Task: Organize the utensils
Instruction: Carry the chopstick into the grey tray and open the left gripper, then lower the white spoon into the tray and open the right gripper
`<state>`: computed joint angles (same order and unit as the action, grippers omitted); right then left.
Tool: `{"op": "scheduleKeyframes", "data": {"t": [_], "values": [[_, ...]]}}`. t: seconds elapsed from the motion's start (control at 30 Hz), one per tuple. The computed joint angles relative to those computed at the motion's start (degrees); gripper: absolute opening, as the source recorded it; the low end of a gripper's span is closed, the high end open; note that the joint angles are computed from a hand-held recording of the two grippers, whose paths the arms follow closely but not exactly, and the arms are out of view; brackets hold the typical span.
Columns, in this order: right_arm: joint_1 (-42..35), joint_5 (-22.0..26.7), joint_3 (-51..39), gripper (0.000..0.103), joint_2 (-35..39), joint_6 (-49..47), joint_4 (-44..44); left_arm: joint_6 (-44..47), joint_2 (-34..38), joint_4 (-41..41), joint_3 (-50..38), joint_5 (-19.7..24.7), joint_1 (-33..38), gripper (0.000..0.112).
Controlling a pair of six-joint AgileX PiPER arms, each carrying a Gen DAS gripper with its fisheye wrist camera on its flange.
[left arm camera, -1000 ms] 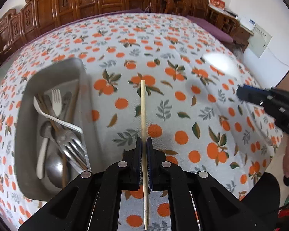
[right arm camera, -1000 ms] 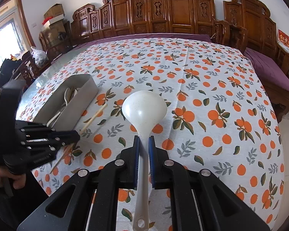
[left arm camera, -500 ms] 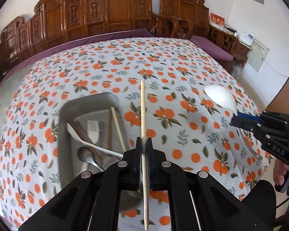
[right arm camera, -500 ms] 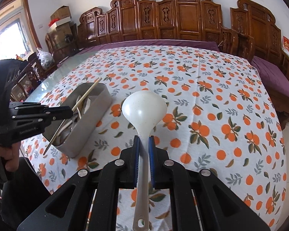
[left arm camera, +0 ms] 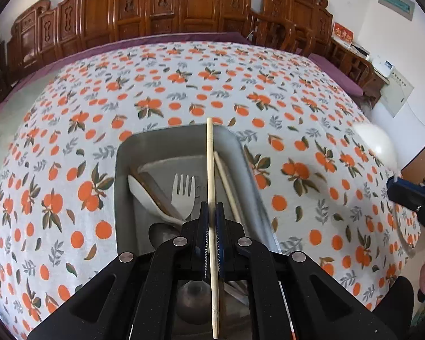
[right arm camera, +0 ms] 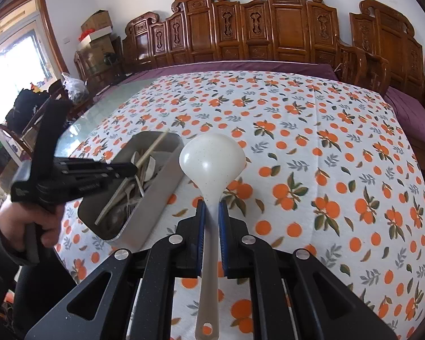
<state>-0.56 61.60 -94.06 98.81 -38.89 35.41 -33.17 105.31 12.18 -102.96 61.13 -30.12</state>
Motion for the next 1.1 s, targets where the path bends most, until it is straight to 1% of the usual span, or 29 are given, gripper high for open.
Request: {"op": "scheduleKeyframes", "data": {"t": [0.17, 0.27, 0.4, 0.7, 0.87, 1.1], "values": [[2.55, 0.00, -2.04, 0.011, 0.90, 2.31, -1.03, 0.71, -0.64, -1.29, 2.32, -1.03, 0.78, 0.004], [4.41, -0.22, -2.94, 0.011, 1.31, 3.74, -1.73, 0.19, -3.13, -1.29, 5.46, -2.87, 1.30, 0.005], [7.05, -0.41, -4.67, 0.011, 2.40, 5.62, -2.43, -0.02, -6.47, -0.61, 8.56, -3.59, 1.97, 0.006], [14.87, -1.41, -9.13, 0.011, 5.77, 11.62, -4.30, 1.58, -13.09, 0.40, 12.28, -2.19, 3.97, 0.006], [18.92, -1.52, -13.23, 0.011, 9.19, 15.55, -6.31, 2.62, -15.76, 0.90, 13.23, -1.23, 5.14, 0.006], [22.58, -0.70, -20.12, 0.011, 14.60, 20.98, -8.81, 3.27, -19.09, 1.19, 15.73, -0.96, 7.03, 0.006]]}}
